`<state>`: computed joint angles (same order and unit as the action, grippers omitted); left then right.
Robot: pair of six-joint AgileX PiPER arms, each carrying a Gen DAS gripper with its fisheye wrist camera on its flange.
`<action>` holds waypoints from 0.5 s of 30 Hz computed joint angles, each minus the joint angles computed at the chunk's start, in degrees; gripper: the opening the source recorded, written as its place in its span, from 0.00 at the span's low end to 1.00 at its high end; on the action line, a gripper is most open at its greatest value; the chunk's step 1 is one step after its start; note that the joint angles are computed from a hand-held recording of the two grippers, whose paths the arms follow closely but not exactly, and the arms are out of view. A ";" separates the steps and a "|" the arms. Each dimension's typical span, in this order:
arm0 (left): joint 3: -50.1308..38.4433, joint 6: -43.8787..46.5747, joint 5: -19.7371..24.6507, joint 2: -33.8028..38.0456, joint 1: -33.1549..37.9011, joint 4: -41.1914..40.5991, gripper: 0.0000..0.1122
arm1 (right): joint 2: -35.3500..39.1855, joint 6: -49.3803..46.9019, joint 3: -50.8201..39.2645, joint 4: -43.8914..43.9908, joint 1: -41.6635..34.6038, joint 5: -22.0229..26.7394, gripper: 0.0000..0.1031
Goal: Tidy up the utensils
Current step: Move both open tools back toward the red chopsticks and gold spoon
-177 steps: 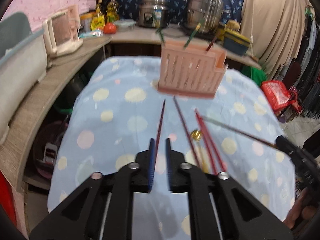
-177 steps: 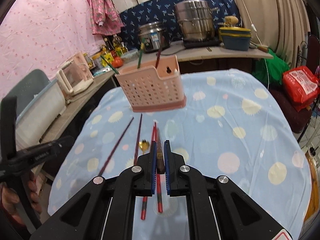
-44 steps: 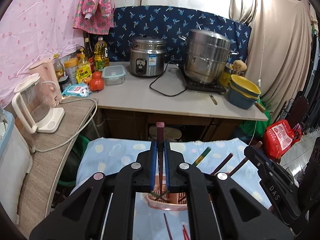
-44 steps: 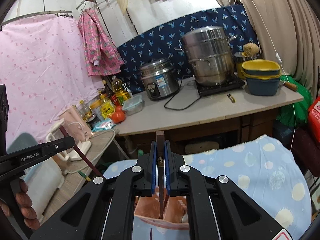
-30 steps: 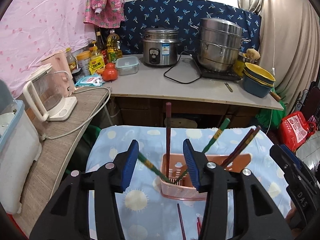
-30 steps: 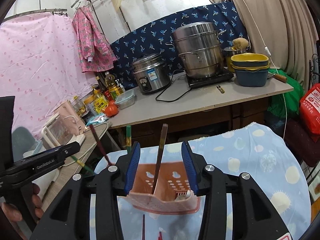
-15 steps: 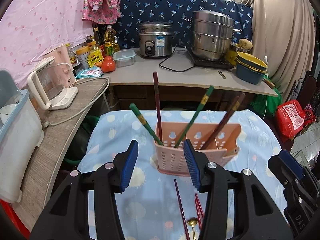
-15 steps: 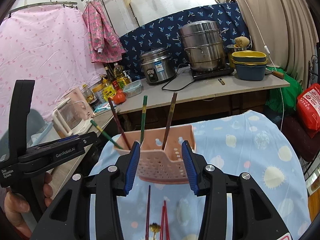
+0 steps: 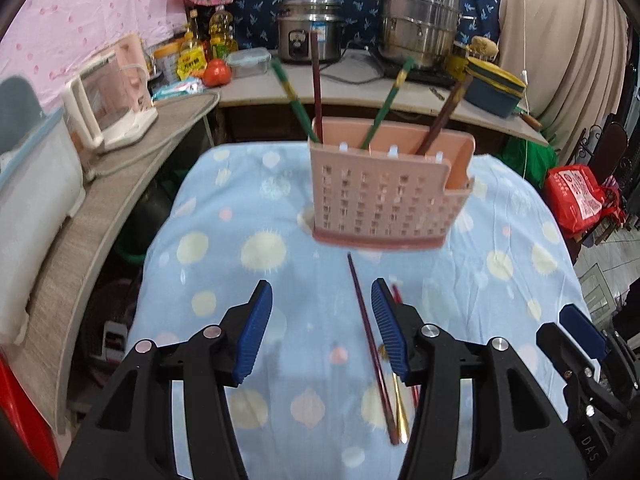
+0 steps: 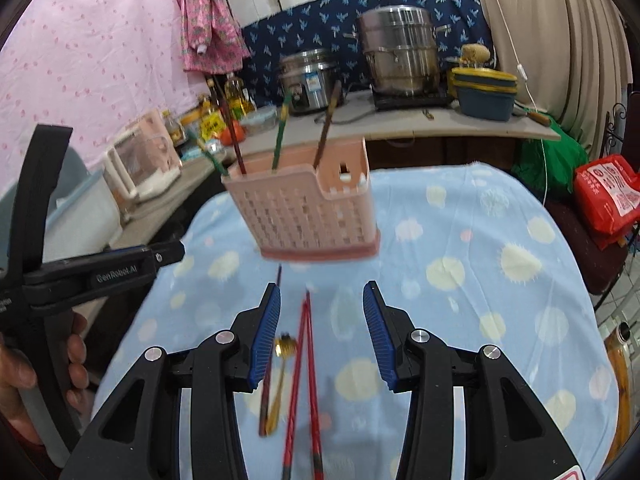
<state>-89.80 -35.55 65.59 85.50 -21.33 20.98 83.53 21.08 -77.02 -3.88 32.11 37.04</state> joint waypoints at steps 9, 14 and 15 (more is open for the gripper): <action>18.11 -6.15 -4.07 -7.29 -3.23 -0.44 0.44 | -5.40 7.25 16.03 -6.54 6.04 -0.78 0.39; 26.03 -9.23 -5.97 -9.88 -4.80 -0.84 0.44 | -5.86 9.36 20.69 -7.62 8.19 -1.55 0.32; 27.64 -9.83 -6.43 -10.44 -5.20 -0.81 0.44 | -5.71 9.79 21.36 -7.97 8.57 -1.77 0.31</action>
<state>-62.16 -45.38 59.16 75.06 -26.53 20.18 77.82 30.87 -55.66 -11.85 40.67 35.28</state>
